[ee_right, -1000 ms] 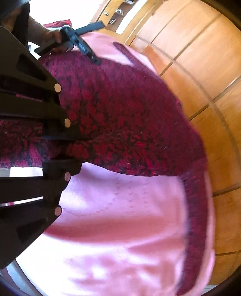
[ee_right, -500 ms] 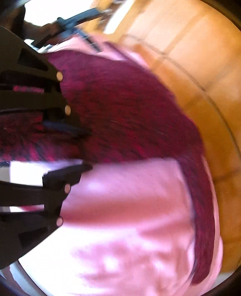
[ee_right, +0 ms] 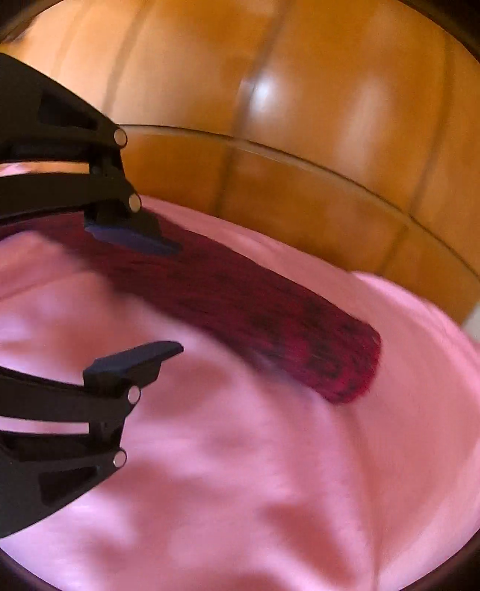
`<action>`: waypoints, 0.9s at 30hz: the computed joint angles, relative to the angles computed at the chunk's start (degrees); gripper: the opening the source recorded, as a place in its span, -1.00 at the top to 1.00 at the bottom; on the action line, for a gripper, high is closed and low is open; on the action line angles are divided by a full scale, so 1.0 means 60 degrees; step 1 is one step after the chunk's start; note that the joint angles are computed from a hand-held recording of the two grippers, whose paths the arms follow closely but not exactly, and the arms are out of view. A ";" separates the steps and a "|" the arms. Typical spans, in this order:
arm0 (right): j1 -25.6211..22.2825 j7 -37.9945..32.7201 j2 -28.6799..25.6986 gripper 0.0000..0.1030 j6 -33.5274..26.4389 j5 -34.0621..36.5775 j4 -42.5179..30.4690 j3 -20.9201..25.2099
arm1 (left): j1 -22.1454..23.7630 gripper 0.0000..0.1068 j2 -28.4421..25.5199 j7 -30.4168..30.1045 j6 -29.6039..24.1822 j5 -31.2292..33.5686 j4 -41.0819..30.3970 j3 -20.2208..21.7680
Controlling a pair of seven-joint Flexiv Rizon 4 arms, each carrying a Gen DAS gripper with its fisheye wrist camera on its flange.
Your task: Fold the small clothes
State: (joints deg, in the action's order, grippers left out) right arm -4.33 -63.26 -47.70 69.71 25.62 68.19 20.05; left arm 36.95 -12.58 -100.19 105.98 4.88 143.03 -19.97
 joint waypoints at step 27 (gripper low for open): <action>0.4506 -0.3592 -0.0651 0.78 -0.3051 -0.3163 -0.2752 -0.0228 | 0.3641 -0.85 0.0268 -0.0390 -0.0635 0.0394 0.0266 -0.3764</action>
State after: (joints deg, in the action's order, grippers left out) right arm 22.71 -84.81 -51.61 51.41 6.64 51.68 18.68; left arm 58.80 -10.97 -102.53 102.17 7.24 144.62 -42.56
